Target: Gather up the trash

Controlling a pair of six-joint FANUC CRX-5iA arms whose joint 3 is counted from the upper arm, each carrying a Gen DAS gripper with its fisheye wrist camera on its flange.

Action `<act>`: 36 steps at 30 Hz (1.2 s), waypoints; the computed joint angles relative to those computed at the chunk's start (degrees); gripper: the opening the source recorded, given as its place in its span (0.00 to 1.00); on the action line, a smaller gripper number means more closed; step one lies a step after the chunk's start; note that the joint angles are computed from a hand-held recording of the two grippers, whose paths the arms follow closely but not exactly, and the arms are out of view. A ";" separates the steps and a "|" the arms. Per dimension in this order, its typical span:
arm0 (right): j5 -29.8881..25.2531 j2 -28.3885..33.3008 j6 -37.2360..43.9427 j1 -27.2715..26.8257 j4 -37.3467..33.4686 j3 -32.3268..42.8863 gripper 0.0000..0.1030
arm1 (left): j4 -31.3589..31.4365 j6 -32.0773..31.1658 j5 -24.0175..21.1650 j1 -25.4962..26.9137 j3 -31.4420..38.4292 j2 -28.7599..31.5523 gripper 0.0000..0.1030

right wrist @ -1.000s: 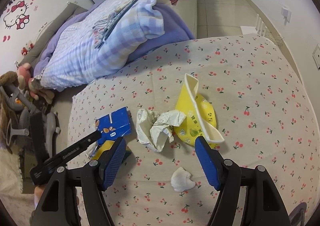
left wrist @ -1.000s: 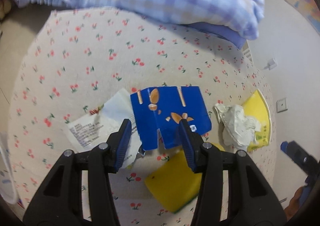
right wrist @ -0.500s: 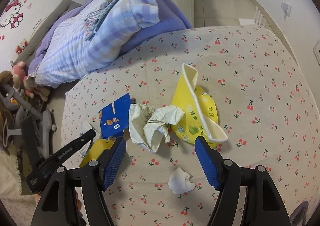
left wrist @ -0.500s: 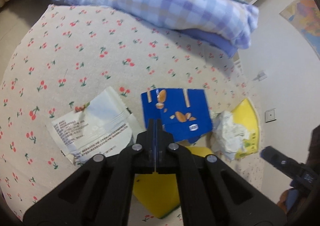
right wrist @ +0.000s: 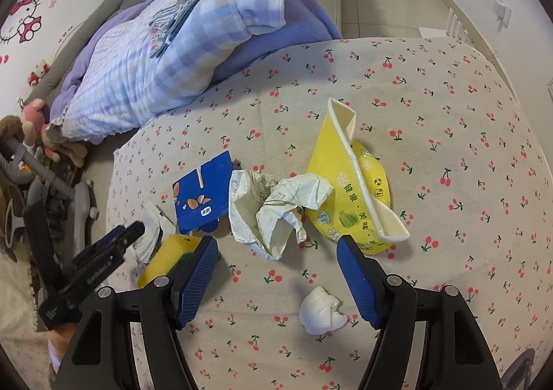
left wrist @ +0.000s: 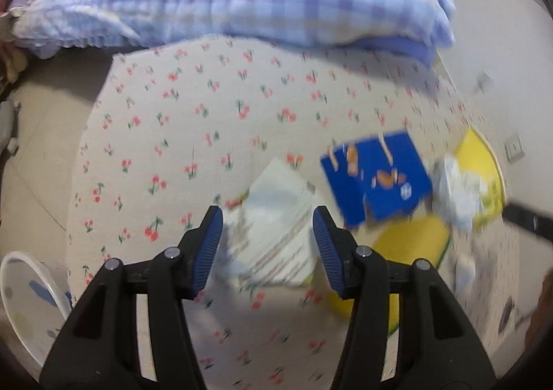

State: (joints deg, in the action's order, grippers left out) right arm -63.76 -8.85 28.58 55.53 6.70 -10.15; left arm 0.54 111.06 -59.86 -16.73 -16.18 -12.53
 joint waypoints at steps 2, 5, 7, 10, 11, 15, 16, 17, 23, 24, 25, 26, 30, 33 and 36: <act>-0.15 0.58 0.31 0.04 -0.16 0.37 0.71 | 0.09 -3.18 -0.12 -0.03 -0.89 -0.97 0.53; 0.62 1.38 0.26 -0.10 -0.72 0.75 0.71 | -0.32 -5.64 0.40 -1.13 -0.59 -1.18 0.53; 2.51 1.81 0.14 -0.84 -2.40 0.82 0.71 | 1.23 -6.58 1.34 -1.07 -0.66 -1.17 0.53; 4.36 2.98 -0.87 -1.55 -4.31 1.03 0.71 | 2.21 -6.85 2.38 -1.46 -0.06 -0.59 0.53; 4.40 3.57 -1.09 -1.57 -4.32 1.23 0.71 | 2.77 -7.31 2.82 -1.47 0.24 -0.10 0.53; 3.11 6.22 -1.05 -1.80 -3.25 2.29 0.68 | 5.18 -7.54 4.54 -1.27 0.79 1.26 0.53; 2.61 6.65 -1.36 -1.67 -2.49 2.30 0.62 | 5.51 -7.63 4.62 -1.45 1.24 1.79 0.53; 1.93 7.24 -1.32 -1.69 -2.05 2.50 0.52 | 5.64 -7.85 4.64 -1.70 1.79 2.45 0.53; 3.02 6.96 1.17 -3.08 -4.60 2.98 0.24 | 6.47 -7.78 2.66 -2.57 5.10 7.23 0.54; 2.78 6.87 1.41 -3.10 -5.00 3.29 0.23 | 7.66 -8.40 2.74 -2.60 4.56 7.07 0.54; 2.77 6.66 1.79 -3.31 -5.89 3.59 0.22 | 8.34 -8.95 2.98 -2.91 3.83 6.25 0.54; 3.13 6.20 2.07 -3.52 -6.61 3.66 0.22 | 8.56 -9.56 3.36 -3.34 3.26 5.33 0.54; 4.71 4.20 2.08 -2.62 -3.87 3.12 0.22 | 9.75 -12.01 4.29 -4.50 1.77 2.07 0.54; 6.90 1.95 1.73 -2.87 -3.32 2.18 0.21 | 7.95 -11.57 2.76 -5.69 3.83 3.14 0.54; 8.21 -0.39 -0.07 -2.41 -1.04 0.68 0.21 | 5.88 -10.30 2.47 -5.76 5.61 4.99 0.54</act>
State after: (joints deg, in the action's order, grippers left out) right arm -55.55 -9.24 28.51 53.12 5.66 -9.47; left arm 6.42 100.76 -57.39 -22.48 -10.57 -7.54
